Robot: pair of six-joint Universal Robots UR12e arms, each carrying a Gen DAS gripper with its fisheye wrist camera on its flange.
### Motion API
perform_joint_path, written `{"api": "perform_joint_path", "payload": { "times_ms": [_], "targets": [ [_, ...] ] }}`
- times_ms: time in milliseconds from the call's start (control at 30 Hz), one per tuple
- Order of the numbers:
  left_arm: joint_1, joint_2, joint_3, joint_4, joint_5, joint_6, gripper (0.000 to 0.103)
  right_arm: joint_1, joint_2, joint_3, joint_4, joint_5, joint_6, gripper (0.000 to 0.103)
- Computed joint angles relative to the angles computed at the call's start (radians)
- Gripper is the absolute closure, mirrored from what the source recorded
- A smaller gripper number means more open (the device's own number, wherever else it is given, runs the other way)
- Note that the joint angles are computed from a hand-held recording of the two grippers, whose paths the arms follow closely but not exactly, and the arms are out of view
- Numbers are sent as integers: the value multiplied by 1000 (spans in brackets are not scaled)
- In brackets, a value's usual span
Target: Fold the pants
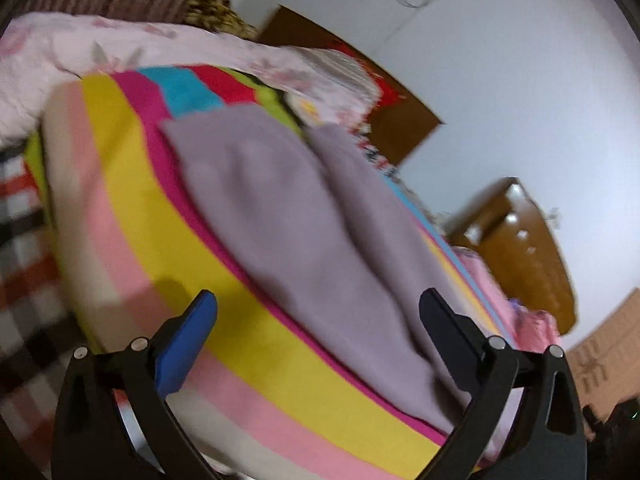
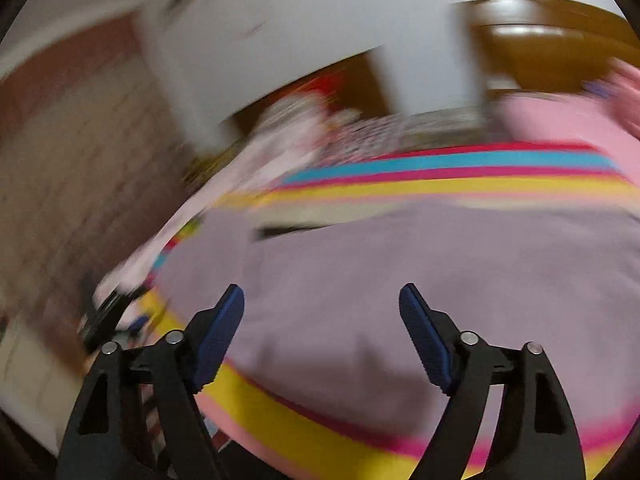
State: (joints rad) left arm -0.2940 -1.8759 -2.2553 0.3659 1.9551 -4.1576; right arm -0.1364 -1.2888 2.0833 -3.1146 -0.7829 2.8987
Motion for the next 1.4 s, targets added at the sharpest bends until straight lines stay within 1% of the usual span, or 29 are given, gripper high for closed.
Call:
{"api": "perform_joint_path", "payload": {
  "times_ms": [67, 100, 167, 200, 233, 267, 333, 400, 433, 467, 533, 567, 633, 700, 733, 767, 833, 867, 900, 933, 967, 1033, 1067, 1133, 1200, 1300, 1333, 1367, 1400],
  "targets": [
    [27, 24, -6, -73, 16, -1, 2, 91, 54, -105, 131, 34, -140, 31],
    [49, 37, -13, -89, 11, 5, 2, 142, 88, -174, 218, 40, -223, 33],
    [79, 42, -23, -76, 4, 2, 2, 219, 149, -295, 340, 36, -318, 38],
    [94, 44, -25, -76, 1, -13, 2, 263, 191, -382, 445, 40, -375, 41],
    [109, 44, -22, -75, -10, -19, 2, 296, 228, -460, 530, 43, -414, 44],
    [134, 40, -26, -46, -41, -26, 2, 322, 256, -519, 583, 38, -438, 47],
    [159, 32, -27, -16, -76, -41, 2, 394, 339, -696, 766, -6, -554, 48],
    [187, 26, -23, -21, -103, -76, 2, 445, 398, -821, 880, -63, -624, 48],
    [188, 29, -29, -22, -101, -91, 2, 479, 449, -920, 967, -113, -662, 48],
    [199, 24, -26, -38, -104, -109, 2, 495, 481, -982, 1013, -142, -673, 48],
    [215, 16, -24, -33, -117, -120, 3, 523, 530, -1058, 1039, -193, -664, 49],
    [219, 11, -19, -39, -116, -116, 4, 538, 558, -1098, 1061, -224, -660, 53],
    [221, 9, -8, -69, -105, -99, 5, 554, 574, -1108, 1079, -265, -687, 60],
    [221, 9, 0, -93, -95, -99, 8, 560, 579, -1103, 1107, -291, -730, 71],
    [222, 9, 2, -104, -94, -100, 15, 564, 586, -1109, 1124, -304, -751, 71],
    [221, 11, 7, -134, -83, -98, 21, 559, 574, -1083, 1105, -302, -769, 71],
    [214, 14, 17, -182, -49, -84, 55, 552, 559, -1049, 1077, -281, -795, 76],
    [215, 13, 20, -197, -39, -66, 61, 553, 560, -1047, 1065, -278, -790, 80],
    [217, 11, 17, -185, -39, -54, 74, 550, 556, -1038, 1052, -266, -791, 83],
    [221, 7, 10, -150, -51, -35, 90, 549, 552, -1027, 1032, -260, -790, 84],
    [225, 5, 5, -126, -61, -22, 92, 548, 542, -1002, 987, -254, -787, 86],
    [222, 9, 4, -107, -48, -7, 95, 549, 528, -971, 919, -249, -775, 88],
    [215, 12, 6, -95, -24, 13, 95, 546, 516, -950, 876, -231, -765, 88],
    [199, 21, 12, -87, 33, 45, 95, 541, 506, -935, 839, -190, -740, 88],
    [197, 30, 14, -85, 46, 61, 95, 544, 506, -938, 821, -183, -718, 88],
    [214, 29, 20, -152, 26, 31, 94, 562, 531, -964, 836, -240, -692, 88],
    [222, 26, 21, -186, 9, 13, 93, 569, 543, -980, 866, -269, -689, 88],
    [232, 19, 18, -208, -18, -11, 89, 574, 554, -985, 865, -287, -676, 85],
    [234, 14, 11, -196, -23, -16, 86, 572, 558, -988, 869, -274, -662, 82]
  ]
}}
